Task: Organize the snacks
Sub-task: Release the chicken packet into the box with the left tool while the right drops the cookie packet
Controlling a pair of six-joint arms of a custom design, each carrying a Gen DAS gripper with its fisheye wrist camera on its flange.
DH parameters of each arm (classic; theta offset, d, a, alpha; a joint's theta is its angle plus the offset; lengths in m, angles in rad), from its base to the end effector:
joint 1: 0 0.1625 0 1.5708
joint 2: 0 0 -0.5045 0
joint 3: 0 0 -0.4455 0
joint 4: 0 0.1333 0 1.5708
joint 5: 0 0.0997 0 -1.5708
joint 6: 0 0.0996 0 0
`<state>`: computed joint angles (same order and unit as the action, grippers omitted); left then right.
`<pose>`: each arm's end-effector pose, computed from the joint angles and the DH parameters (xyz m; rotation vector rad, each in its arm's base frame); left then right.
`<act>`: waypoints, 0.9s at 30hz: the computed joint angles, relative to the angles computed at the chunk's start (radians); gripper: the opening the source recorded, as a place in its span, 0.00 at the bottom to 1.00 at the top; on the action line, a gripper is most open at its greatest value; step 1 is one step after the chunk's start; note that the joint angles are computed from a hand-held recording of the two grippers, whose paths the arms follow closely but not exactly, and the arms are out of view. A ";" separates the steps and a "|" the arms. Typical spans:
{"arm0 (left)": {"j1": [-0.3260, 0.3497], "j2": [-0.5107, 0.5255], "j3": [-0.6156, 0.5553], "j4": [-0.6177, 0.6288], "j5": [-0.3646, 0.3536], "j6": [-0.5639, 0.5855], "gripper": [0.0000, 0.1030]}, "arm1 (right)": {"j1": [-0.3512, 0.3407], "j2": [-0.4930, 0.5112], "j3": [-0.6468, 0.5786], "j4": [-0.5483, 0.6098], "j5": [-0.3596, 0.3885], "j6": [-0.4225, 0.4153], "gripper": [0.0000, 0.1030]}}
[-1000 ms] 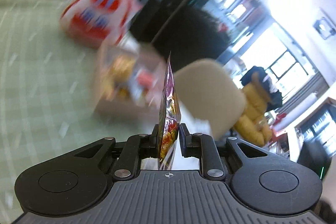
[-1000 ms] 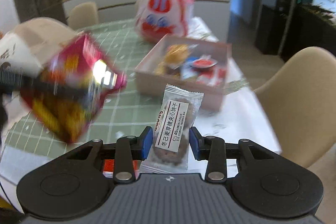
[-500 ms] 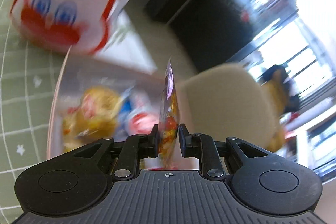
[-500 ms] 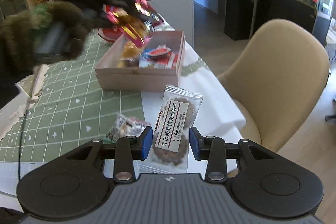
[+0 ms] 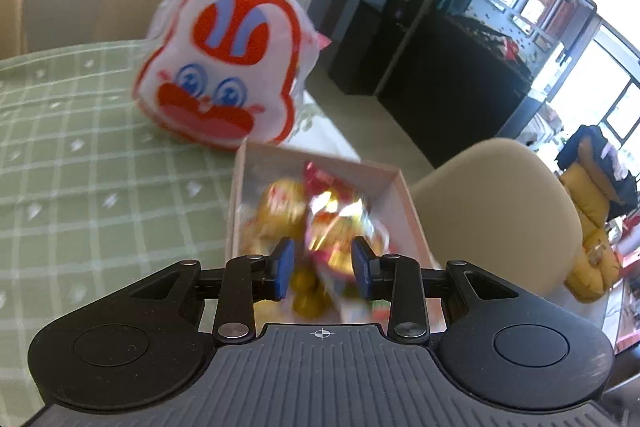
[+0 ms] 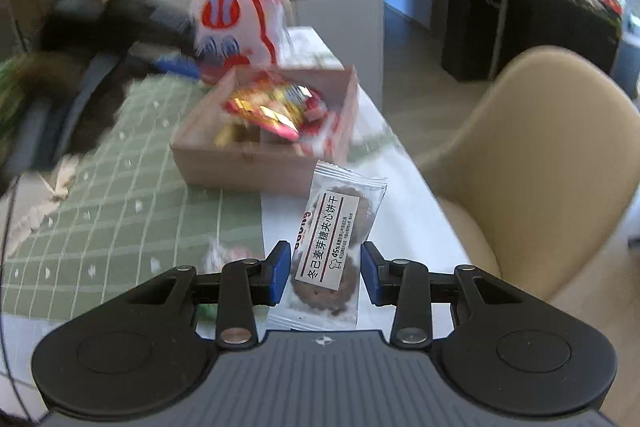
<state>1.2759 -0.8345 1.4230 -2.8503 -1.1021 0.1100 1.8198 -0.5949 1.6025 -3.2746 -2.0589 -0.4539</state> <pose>-0.0744 -0.8582 0.2841 0.3011 2.5680 -0.9800 0.2783 -0.7429 0.0650 0.6410 -2.3969 0.8291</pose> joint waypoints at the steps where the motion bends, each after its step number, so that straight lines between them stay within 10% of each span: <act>1: -0.002 -0.028 0.048 -0.016 -0.002 0.001 0.34 | 0.003 0.009 -0.028 0.011 0.014 -0.015 0.36; 11: 0.018 -0.226 0.396 -0.037 -0.040 -0.176 0.34 | 0.011 0.251 -0.506 0.308 0.118 -0.003 0.36; 16: 0.019 -0.262 0.455 -0.001 0.008 -0.234 0.33 | 0.008 0.417 -0.751 0.520 0.030 0.071 0.36; 22: 0.022 -0.272 0.461 -0.001 0.034 -0.215 0.33 | 0.005 0.387 -0.689 0.543 0.036 0.114 0.38; 27: 0.019 -0.268 0.459 0.042 0.029 -0.201 0.33 | 0.011 0.272 -0.475 0.328 0.082 0.038 0.56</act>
